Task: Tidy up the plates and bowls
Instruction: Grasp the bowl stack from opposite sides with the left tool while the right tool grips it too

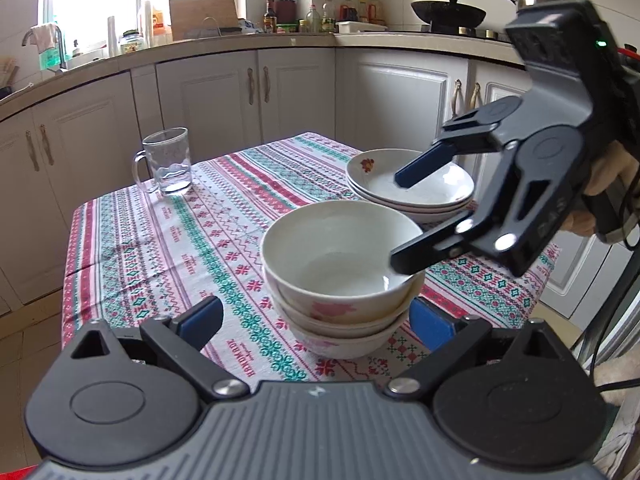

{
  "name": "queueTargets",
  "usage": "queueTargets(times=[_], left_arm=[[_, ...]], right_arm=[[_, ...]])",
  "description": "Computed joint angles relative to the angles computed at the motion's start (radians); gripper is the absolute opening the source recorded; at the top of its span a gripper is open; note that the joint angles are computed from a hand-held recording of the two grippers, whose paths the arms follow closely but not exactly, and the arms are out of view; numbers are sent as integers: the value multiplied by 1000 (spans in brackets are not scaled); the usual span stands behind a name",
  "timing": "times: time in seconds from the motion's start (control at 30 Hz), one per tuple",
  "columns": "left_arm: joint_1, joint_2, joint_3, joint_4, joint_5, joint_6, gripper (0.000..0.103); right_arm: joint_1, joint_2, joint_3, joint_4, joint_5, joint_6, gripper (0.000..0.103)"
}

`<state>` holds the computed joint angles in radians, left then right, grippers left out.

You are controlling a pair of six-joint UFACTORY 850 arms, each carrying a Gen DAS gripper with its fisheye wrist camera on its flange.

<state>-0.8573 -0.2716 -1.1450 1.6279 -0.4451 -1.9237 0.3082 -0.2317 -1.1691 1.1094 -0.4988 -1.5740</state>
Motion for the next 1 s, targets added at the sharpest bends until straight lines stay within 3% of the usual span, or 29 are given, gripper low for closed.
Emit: queueTargets(times=[0.33, 0.5, 0.87, 1.0], left_arm=[[30, -4, 9, -201, 86, 232, 99], [39, -32, -3, -197, 99, 269, 99], [76, -77, -25, -390, 184, 462, 99], [93, -74, -17, -394, 224, 457, 102]], right_arm=[[-32, 82, 111, 115, -10, -237, 103], [-22, 52, 120, 44, 16, -156, 103], [-9, -41, 96, -94, 50, 18, 103], [-18, -46, 98, -68, 33, -22, 103]])
